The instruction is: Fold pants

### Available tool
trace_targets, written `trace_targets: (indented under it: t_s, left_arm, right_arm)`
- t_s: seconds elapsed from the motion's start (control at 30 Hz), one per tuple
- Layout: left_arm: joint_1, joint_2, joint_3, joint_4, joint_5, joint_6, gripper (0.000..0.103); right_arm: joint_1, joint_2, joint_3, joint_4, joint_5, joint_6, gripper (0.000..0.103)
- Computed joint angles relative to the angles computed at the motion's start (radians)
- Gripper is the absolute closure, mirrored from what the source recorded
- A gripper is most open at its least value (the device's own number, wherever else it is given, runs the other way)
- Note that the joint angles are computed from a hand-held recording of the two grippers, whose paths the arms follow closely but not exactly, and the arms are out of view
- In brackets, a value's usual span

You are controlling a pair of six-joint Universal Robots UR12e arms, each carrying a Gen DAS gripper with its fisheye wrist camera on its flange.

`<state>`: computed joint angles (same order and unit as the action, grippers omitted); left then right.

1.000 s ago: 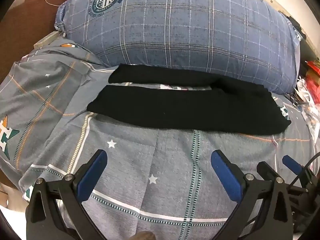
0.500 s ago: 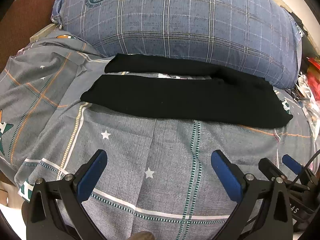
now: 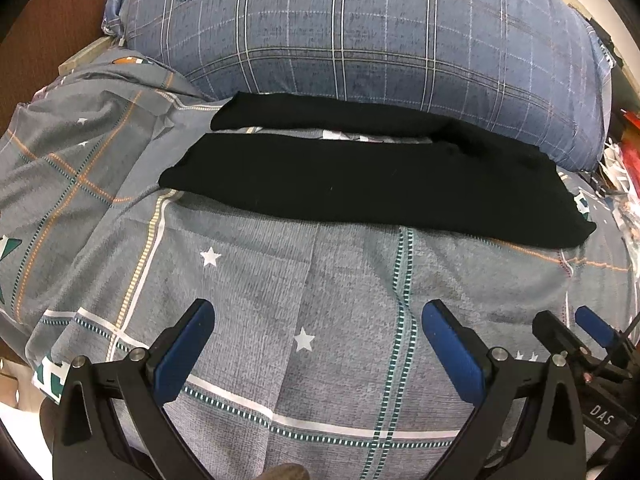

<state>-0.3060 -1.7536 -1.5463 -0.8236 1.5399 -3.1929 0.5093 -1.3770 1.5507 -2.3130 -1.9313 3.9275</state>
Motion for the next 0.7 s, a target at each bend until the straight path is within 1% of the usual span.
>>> trace_targets:
  t_s: [0.27, 0.33, 0.5, 0.67, 0.7]
  left_arm:
    - [-0.008, -0.017, 0.012, -0.048, 0.034, -0.008, 0.000]
    - [-0.010, -0.022, 0.018, -0.073, 0.044, -0.012, 0.000]
    - [-0.008, -0.035, 0.032, -0.138, 0.046, -0.023, 0.000]
    - [-0.008, -0.042, 0.029, -0.166, 0.060, -0.023, 0.000]
    - [-0.004, -0.040, 0.023, -0.160, 0.048, -0.028, 0.000]
  right_arm:
    - [-0.003, -0.001, 0.002, 0.002, 0.009, 0.001, 0.001]
    - [-0.003, -0.001, 0.003, 0.002, 0.010, 0.002, 0.001]
    - [-0.005, -0.003, 0.008, -0.002, 0.015, 0.004, 0.001]
    - [-0.005, -0.004, 0.010, -0.004, 0.015, 0.001, 0.001]
    - [-0.005, -0.004, 0.010, -0.004, 0.015, 0.002, 0.001]
